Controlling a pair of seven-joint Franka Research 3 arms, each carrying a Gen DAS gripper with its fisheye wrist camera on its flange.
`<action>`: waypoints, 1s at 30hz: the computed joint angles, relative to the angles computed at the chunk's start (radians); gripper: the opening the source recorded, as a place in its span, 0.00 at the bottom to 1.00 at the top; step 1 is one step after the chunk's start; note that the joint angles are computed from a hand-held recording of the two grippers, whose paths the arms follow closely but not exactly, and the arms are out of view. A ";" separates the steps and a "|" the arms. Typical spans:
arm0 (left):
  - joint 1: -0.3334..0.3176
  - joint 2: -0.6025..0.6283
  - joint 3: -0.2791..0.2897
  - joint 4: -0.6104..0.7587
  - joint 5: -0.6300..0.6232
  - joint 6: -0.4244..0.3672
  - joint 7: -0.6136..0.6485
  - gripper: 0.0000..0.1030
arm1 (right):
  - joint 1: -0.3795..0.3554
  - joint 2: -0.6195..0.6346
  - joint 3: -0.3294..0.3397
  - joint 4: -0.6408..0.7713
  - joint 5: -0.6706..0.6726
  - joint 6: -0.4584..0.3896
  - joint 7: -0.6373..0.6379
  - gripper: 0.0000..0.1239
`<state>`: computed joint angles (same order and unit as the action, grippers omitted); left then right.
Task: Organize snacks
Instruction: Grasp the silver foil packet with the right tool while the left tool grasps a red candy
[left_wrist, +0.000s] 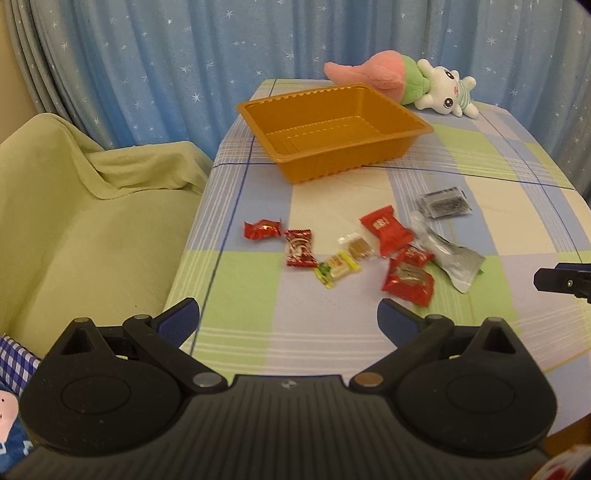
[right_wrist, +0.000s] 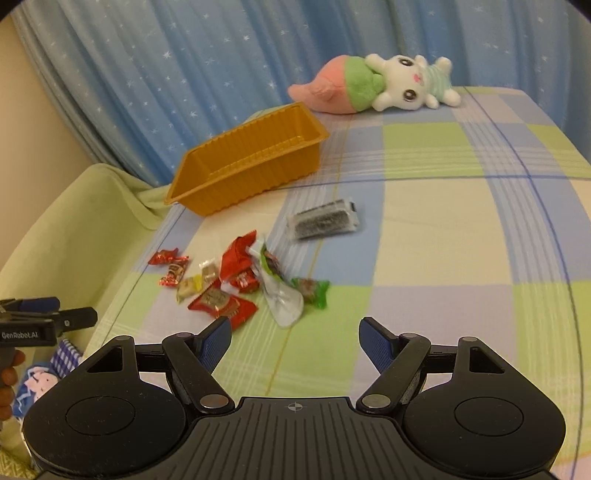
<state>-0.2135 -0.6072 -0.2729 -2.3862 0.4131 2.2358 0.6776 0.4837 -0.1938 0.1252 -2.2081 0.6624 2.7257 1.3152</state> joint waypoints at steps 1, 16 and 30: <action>0.004 -0.001 0.011 -0.006 0.005 0.010 0.010 0.99 | 0.001 0.018 0.004 0.014 -0.007 0.011 -0.002 0.62; 0.088 0.033 0.087 -0.056 -0.001 0.125 0.121 0.96 | 0.008 0.283 0.051 0.250 -0.177 0.031 -0.045 0.34; 0.135 0.094 0.118 -0.053 -0.025 0.201 0.229 0.94 | 0.026 0.436 0.043 0.415 -0.365 -0.048 0.052 0.23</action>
